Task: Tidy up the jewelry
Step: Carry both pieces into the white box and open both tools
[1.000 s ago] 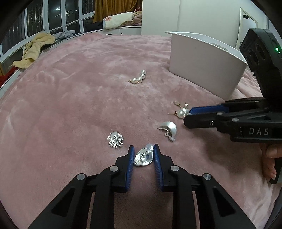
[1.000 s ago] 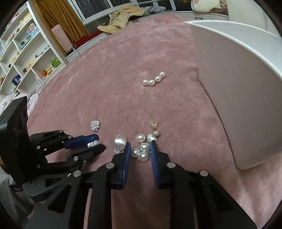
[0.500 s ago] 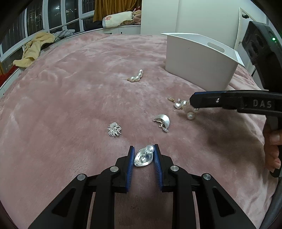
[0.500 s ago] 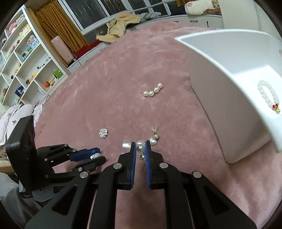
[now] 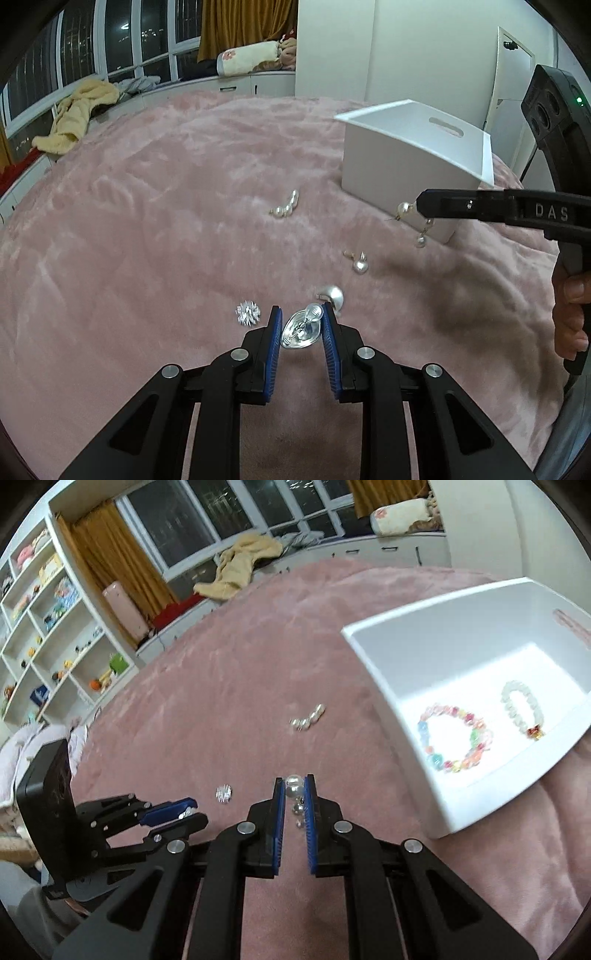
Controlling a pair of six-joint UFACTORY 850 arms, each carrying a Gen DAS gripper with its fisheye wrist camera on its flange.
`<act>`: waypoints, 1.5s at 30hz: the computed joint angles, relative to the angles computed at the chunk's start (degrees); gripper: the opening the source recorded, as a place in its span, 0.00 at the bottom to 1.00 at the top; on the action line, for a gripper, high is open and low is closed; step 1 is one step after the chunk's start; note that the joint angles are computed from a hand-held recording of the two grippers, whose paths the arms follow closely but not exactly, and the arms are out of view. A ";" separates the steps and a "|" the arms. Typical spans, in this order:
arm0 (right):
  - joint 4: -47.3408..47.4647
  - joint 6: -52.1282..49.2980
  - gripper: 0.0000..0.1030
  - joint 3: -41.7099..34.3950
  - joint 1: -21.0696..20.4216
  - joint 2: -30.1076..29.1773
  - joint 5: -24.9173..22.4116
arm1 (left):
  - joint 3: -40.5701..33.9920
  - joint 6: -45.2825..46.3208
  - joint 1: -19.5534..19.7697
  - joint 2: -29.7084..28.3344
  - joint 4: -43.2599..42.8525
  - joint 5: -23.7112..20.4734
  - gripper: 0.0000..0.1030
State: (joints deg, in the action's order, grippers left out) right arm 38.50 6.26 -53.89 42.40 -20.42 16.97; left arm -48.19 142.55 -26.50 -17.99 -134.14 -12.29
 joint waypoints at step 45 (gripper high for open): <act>-3.80 2.95 0.10 12.70 -15.93 15.92 1.82 | -28.41 -54.24 -13.96 -12.33 52.13 5.17 0.25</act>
